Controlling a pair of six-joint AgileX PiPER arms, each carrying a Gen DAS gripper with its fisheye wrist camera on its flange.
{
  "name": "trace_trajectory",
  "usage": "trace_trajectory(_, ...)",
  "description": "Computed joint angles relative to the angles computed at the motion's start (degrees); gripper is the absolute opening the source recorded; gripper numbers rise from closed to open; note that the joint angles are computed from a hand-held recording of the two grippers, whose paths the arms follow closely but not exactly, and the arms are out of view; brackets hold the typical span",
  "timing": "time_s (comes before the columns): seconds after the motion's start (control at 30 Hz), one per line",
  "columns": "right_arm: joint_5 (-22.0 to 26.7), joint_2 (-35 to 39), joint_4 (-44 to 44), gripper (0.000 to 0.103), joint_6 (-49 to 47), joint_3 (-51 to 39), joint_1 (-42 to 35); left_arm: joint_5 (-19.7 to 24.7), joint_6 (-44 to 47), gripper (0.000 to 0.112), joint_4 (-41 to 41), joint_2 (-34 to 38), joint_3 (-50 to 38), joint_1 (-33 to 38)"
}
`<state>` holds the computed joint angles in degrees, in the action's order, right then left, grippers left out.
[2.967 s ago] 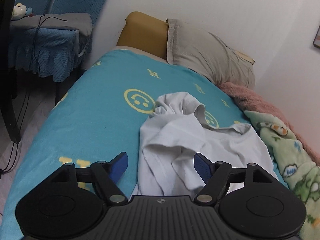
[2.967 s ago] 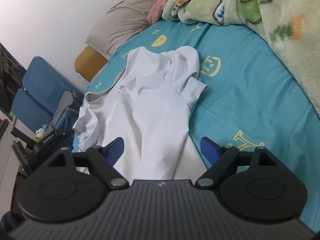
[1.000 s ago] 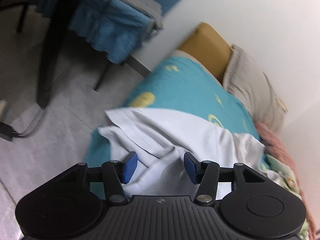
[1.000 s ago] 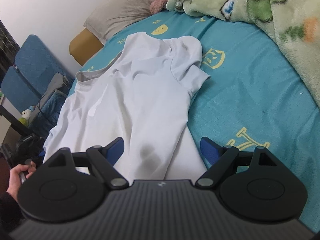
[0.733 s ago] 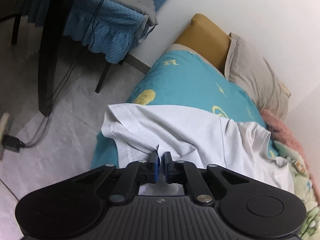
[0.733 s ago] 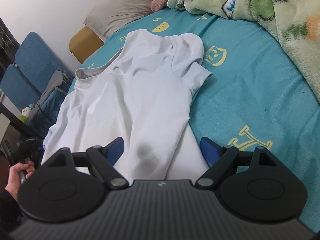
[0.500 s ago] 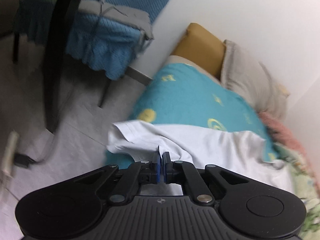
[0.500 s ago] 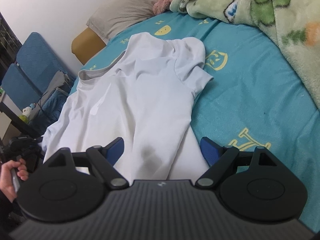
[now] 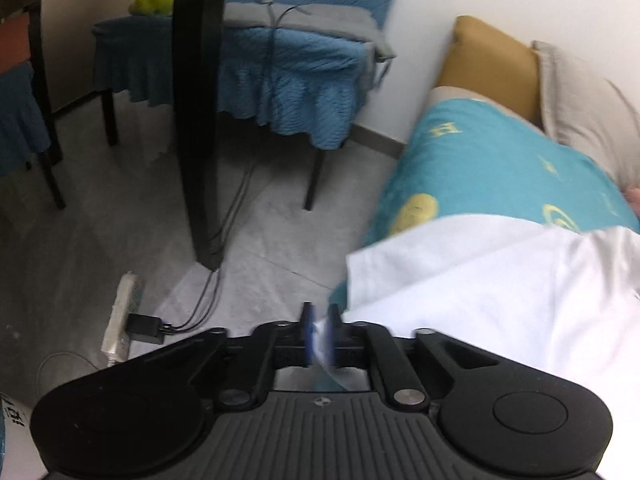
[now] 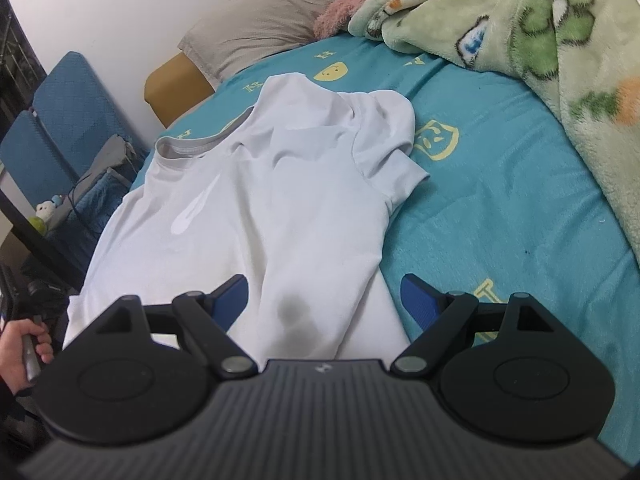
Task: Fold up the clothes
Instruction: 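Release the hem with the left gripper and withdraw from the flat T-shirt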
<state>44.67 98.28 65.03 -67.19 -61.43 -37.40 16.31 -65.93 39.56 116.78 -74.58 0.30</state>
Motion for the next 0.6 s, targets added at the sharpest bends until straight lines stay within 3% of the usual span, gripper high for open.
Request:
trace_trajectory(0.07,-0.1,-0.6,0.7,0.084,-1.5,0.4,0.0,-1.1,-2.3,0.045,2.8,-4.3,4.7,-1.3)
trace_trajectory(0.17,0.1,-2.2,2.4,0.084,-4.1,1.4,-0.3,0.5,-8.4,0.063,10.9,-12.1,11.0,-6.6)
trace_trajectory(0.27,0.0,-4.4,4.7,0.084,-8.2,3.0,-0.8,7.2,-13.2,0.076,15.7,-21.7,16.6,-16.0)
trace_trajectory(0.4,0.4,-7.4,7.6,0.084,-13.6,5.1,-2.0,18.1,-22.8,0.084,18.8,-31.8,20.5,-32.3)
trace_trajectory(0.6,5.4,-11.9,9.9,0.084,-19.6,7.7,-6.3,36.2,-33.1,0.098,23.6,-35.1,18.4,-56.6)
